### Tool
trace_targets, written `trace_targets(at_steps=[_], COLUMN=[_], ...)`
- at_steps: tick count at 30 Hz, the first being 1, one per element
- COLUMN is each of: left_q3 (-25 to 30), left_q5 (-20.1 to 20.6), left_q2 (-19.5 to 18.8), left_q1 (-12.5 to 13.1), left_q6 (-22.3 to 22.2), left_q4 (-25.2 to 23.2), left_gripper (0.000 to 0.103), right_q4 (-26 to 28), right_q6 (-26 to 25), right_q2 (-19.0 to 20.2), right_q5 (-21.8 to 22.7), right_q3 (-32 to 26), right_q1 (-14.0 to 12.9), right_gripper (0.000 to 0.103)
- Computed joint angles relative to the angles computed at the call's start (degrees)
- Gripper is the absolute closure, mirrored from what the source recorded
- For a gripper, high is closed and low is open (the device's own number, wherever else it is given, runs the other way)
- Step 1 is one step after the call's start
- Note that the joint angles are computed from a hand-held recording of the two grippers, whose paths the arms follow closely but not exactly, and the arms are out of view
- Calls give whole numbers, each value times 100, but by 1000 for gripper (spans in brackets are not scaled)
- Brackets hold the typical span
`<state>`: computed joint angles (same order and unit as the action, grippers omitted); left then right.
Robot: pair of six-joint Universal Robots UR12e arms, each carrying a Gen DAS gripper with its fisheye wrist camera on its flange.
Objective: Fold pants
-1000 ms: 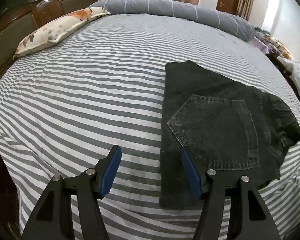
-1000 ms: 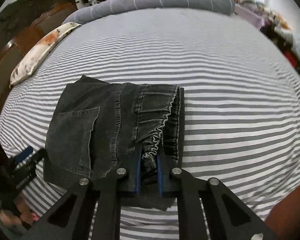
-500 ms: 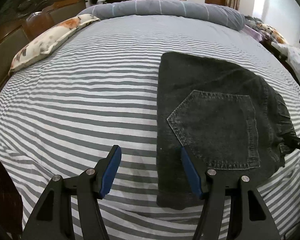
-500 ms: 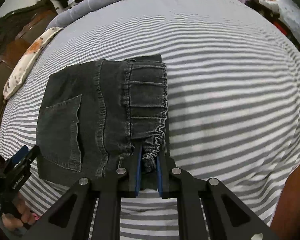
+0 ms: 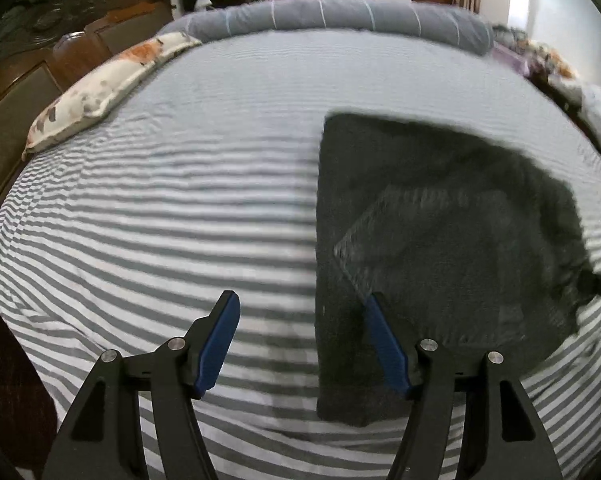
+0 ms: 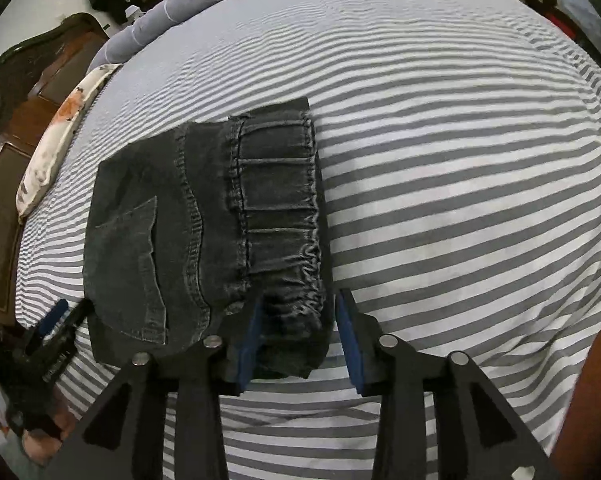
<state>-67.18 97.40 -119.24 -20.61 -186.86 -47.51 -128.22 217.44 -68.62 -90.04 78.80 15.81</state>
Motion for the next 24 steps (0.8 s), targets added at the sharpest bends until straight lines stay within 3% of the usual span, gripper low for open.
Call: trace_targets(at_steps=[3,8,12,17,20,22,24], left_q3=[104,666,1351,2291,2949,3351,3789], left_q5=[-71,-93,-382,-843,-1143,-1350,-1322], left_q2=[-23,-338,-723,-1262,-1646,-1877,-2132], left_q1=[22,-10,18,38,32,31,10], left_q6=[116,839,1133,1078,1072,1091,1068], left_q4=[249,236,-188,-911,-1440,-1779,-2110], left_gripper=[37,37,37,37,37,37,37], right_q4=[-117,-211,-384,-928,-1012,-945,-955], right_q6=[-192,-364,-66,553,614,553,363], right_q2=[-35,135,239,332,394,426,429], right_q5=[31,267,802,1688,1800,1671,1433], right_q3=[-36,-345,-352,-174,-202,-269,-321], right_q1=[-46,-196,-431,-675,-690,-678,-641], right_gripper=[63,62,61,61,68,86,93])
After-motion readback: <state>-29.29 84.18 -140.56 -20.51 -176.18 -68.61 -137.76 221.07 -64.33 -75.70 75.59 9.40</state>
